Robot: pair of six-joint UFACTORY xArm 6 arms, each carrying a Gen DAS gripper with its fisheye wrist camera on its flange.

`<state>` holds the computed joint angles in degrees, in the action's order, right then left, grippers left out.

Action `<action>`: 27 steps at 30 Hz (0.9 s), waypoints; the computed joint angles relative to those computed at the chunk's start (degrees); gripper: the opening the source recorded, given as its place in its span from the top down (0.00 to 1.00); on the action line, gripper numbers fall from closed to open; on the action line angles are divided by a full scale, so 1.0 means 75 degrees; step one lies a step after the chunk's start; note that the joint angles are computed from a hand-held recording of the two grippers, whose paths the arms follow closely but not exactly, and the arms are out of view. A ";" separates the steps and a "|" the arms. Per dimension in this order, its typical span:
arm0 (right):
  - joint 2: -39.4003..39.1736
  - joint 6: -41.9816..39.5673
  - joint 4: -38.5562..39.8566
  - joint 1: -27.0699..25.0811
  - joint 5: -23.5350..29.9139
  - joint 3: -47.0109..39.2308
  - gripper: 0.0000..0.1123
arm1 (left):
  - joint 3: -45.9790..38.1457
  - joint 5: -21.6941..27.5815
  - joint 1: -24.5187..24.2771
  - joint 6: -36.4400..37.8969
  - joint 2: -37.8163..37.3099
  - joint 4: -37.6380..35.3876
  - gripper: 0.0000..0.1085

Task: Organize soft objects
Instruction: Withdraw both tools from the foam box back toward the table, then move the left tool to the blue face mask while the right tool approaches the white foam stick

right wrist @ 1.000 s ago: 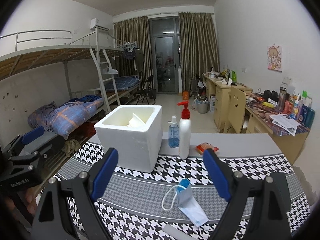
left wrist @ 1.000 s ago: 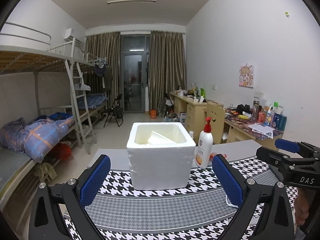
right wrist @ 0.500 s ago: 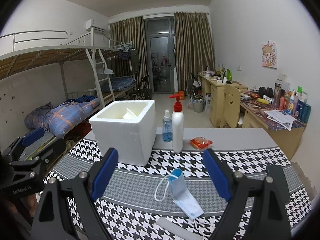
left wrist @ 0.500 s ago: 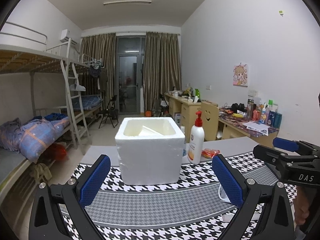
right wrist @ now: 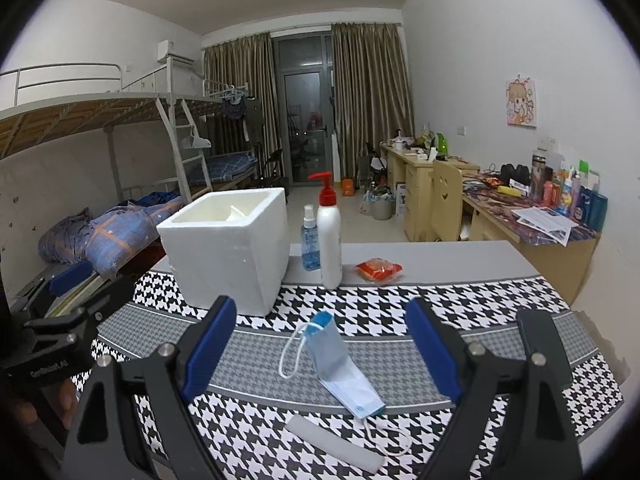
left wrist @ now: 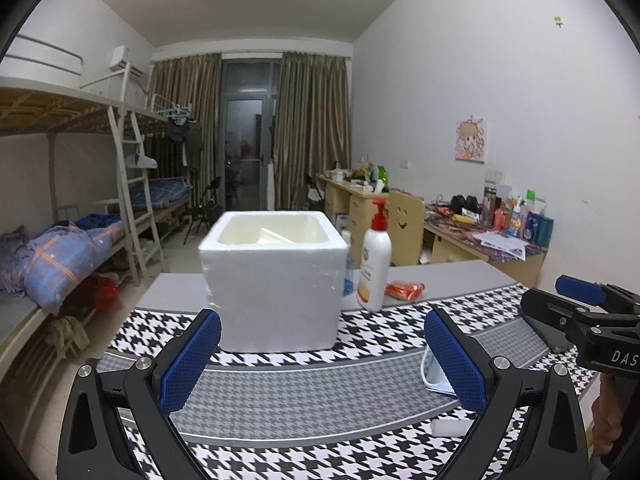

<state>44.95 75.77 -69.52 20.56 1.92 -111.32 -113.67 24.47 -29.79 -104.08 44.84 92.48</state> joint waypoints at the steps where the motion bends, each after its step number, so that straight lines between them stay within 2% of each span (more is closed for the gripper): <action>1: -0.0006 -0.0043 0.0048 -0.0012 -0.0039 0.0045 0.20 | -0.0099 -0.0057 -0.0004 0.0057 0.0084 -0.0056 0.06; 4: -0.0006 -0.0135 0.0105 -0.0036 -0.0053 0.0154 0.20 | -0.0280 -0.0207 0.0002 0.0181 0.0236 -0.0156 0.06; 6: -0.0032 0.0159 -0.0215 -0.0068 -0.0044 0.0205 0.20 | -0.0395 -0.0306 0.0012 0.0291 0.0323 -0.0261 0.06; 14: -0.0261 0.0832 -0.0827 -0.0227 -0.0042 0.0623 0.20 | -0.1299 -0.0685 0.0033 0.1603 0.1004 -0.1526 0.06; 18: -0.0383 0.1838 -0.1772 -0.0300 -0.0019 0.0740 0.20 | -0.2044 -0.0861 0.0026 0.2883 0.1574 -0.2783 0.06; 24: -0.0316 0.1614 -0.1511 -0.0380 -0.0070 0.0831 0.20 | -0.3447 -0.0848 -0.0051 0.5178 0.2628 -0.5018 0.06; 27: -0.0294 0.1405 -0.1324 -0.0440 -0.0129 0.0905 0.20 | -0.4712 -0.0512 -0.0134 0.6691 0.3479 -0.6517 0.06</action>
<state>42.74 86.30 -79.45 17.26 0.95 -104.53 -149.02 20.63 -30.79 -53.90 70.93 43.60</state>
